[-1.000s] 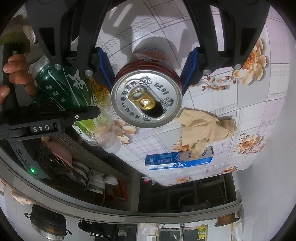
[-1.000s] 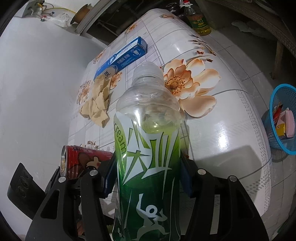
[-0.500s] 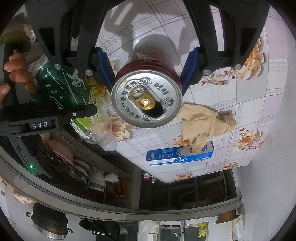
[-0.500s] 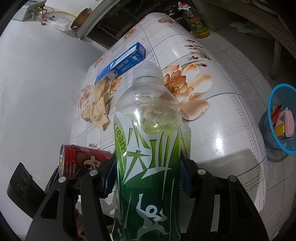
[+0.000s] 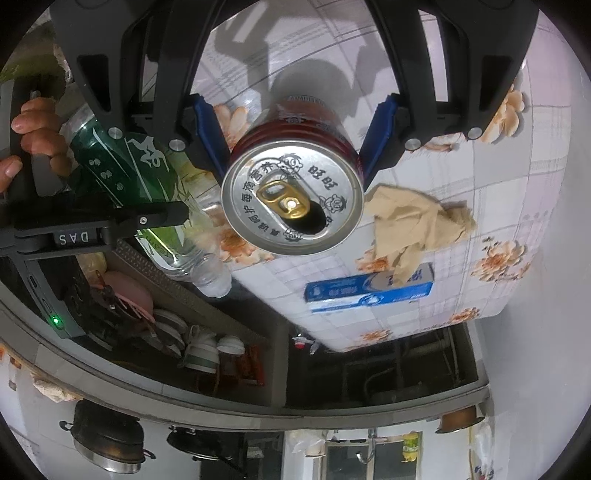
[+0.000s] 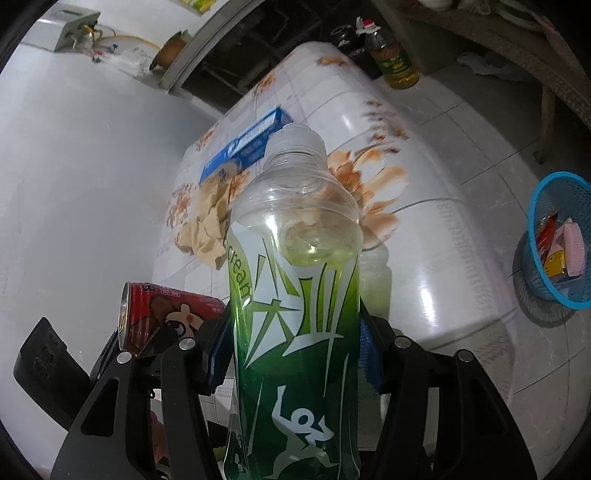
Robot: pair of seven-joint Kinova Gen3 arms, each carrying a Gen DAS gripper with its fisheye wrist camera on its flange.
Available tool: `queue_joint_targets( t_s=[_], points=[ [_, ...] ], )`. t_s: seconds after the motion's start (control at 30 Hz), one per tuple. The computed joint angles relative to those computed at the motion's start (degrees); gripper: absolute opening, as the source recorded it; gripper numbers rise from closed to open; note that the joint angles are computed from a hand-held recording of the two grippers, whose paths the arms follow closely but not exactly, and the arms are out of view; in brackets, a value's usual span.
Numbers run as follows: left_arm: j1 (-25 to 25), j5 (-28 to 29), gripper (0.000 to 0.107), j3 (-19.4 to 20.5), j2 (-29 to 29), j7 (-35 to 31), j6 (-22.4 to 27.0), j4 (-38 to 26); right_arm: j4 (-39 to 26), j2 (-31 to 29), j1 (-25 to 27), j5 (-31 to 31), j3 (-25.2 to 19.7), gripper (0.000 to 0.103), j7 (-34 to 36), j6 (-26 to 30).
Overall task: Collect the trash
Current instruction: 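Carry the can and bottle over the blue wastebasket and open both grippers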
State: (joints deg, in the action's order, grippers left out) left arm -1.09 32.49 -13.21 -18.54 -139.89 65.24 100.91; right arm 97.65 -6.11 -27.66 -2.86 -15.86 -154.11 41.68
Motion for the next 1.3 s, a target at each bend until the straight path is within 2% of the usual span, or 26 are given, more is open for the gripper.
queue_joint_targets(
  t_s=[0.1, 0.27, 0.43, 0.6, 0.73, 0.87, 1.0, 1.13, 1.17, 1.2, 1.23, 1.3],
  points=[
    [0.99, 0.89, 0.063, 1.12, 0.20, 0.46, 0.12, -1.27, 2.07, -4.29, 1.86, 2.66, -1.01, 0.056, -3.34, 0.83],
    [3.76, 2.87, 0.063, 3.61, 1.03, 0.86, -0.16, -3.77, 5.79, -13.27, 7.63, 5.92, -3.75, 0.056, -9.64, 5.71],
    [7.50, 4.89, 0.063, 8.02, 4.24, 2.63, 0.29, -7.80, 11.38, -23.69, 14.73, 4.06, -4.07, 0.056, -13.06, 12.40],
    [11.27, 3.15, 0.063, 15.44, 11.59, 8.49, 2.85, -14.59, 19.37, -33.23, 21.07, -0.21, -0.46, 0.056, -14.55, 18.30],
    [14.79, -1.23, 0.063, 21.72, 20.08, 16.26, 6.45, -22.13, 28.38, -37.42, 22.81, -5.21, 5.19, 0.056, -12.91, 16.09],
    [20.86, -7.57, 0.063, 25.93, 30.32, 24.98, 10.32, -30.59, 35.58, -35.82, 23.38, -9.33, 8.37, 0.056, -10.02, 9.33],
    [28.03, -13.86, 0.063, 27.07, 39.80, 33.09, 12.92, -37.25, 42.57, -31.48, 23.31, -14.11, 13.38, 0.056, -3.76, 0.39],
    [34.24, -19.16, 0.063, 26.82, 46.48, 38.02, 12.98, -43.06, 46.15, -23.32, 20.51, -15.46, 23.79, 0.057, 5.55, -8.78],
    [34.81, -19.03, 0.066, 26.93, 47.90, 38.73, 12.59, -44.25, 46.70, -21.27, 19.43, -16.45, 26.45, 0.057, 7.88, -11.11],
    [35.32, -19.28, 0.077, 26.82, 48.71, 39.42, 12.21, -45.10, 47.24, -18.62, 18.83, -17.63, 29.10, 0.062, 10.21, -13.44],
    [36.52, -20.46, 0.080, 26.13, 49.16, 40.77, 10.90, -45.27, 47.61, -16.11, 17.98, -17.99, 31.76, 0.067, 12.54, -15.76],
    [37.56, -21.53, 0.081, 25.22, 49.14, 41.87, 8.49, -44.38, 47.78, -13.21, 17.37, -19.19, 33.88, 0.067, 15.96, -17.66]
  ],
)
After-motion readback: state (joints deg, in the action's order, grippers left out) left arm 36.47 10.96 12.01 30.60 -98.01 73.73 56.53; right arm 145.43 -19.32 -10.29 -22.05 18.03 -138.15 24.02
